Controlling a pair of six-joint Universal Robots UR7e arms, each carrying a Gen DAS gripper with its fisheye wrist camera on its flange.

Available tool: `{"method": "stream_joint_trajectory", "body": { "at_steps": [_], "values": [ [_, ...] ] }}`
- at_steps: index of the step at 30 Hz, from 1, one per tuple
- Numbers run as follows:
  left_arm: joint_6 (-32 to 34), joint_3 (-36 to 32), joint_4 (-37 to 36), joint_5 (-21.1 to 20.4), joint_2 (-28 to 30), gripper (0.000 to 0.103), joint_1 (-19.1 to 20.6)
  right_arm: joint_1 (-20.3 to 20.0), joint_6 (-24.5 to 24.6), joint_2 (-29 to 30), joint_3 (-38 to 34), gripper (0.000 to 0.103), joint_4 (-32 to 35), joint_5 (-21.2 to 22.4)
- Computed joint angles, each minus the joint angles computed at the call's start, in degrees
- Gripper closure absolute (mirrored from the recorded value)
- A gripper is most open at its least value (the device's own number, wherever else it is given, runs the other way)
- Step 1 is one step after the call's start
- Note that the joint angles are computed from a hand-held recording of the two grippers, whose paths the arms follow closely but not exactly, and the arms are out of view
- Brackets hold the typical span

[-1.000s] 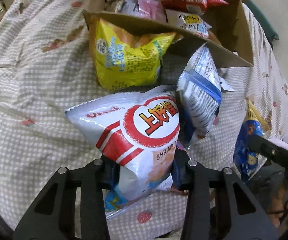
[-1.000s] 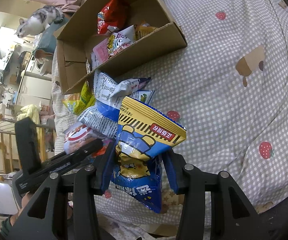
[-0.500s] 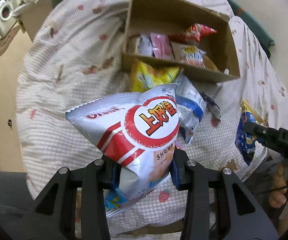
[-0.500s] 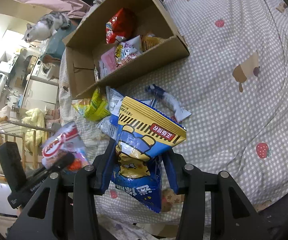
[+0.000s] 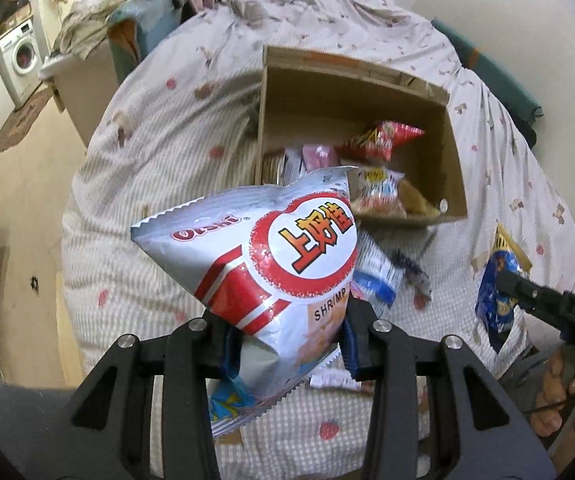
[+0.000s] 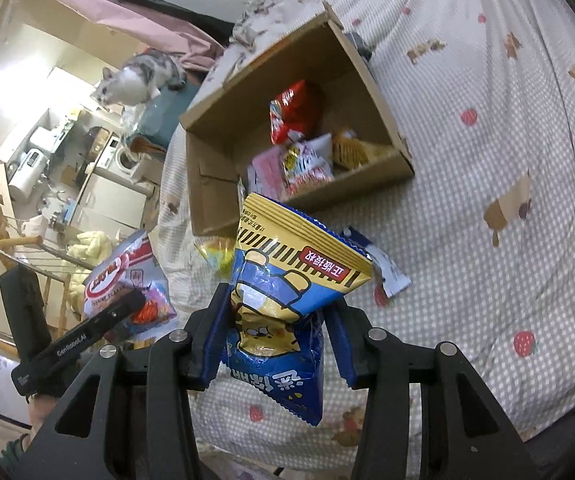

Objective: Organize snacks
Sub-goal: 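Lower both bags into the box and open both tools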

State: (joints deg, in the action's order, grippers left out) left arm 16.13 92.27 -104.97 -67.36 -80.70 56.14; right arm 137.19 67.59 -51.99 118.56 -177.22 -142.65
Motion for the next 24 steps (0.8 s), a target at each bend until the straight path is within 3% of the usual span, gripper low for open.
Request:
{"method": "stream_joint_trajectory", "body": {
  "at_steps": [5, 13, 19, 24],
  "values": [
    [-0.1, -2.9, 0.0, -2.7, 3.0, 0.067, -0.3, -1.3, -4.2, -0.5, -1.2, 0.055, 0.7, 0.8],
    [3.1, -3.4, -4.7, -2.3, 6.5, 0.067, -2.1, -4.0, -10.4, -1.3, -3.2, 0.055, 0.7, 0.1],
    [2.4, -5.5, -5.1, -4.2, 10.5, 0.067, -2.0, -6.9, -16.6, -2.3, -4.6, 0.055, 1.7, 0.6],
    [2.3, -6.2, -7.5, -4.0, 14.0, 0.067, -1.9, -9.5, -18.0, -3.4, -4.3, 0.055, 2.2, 0.4]
  ]
}}
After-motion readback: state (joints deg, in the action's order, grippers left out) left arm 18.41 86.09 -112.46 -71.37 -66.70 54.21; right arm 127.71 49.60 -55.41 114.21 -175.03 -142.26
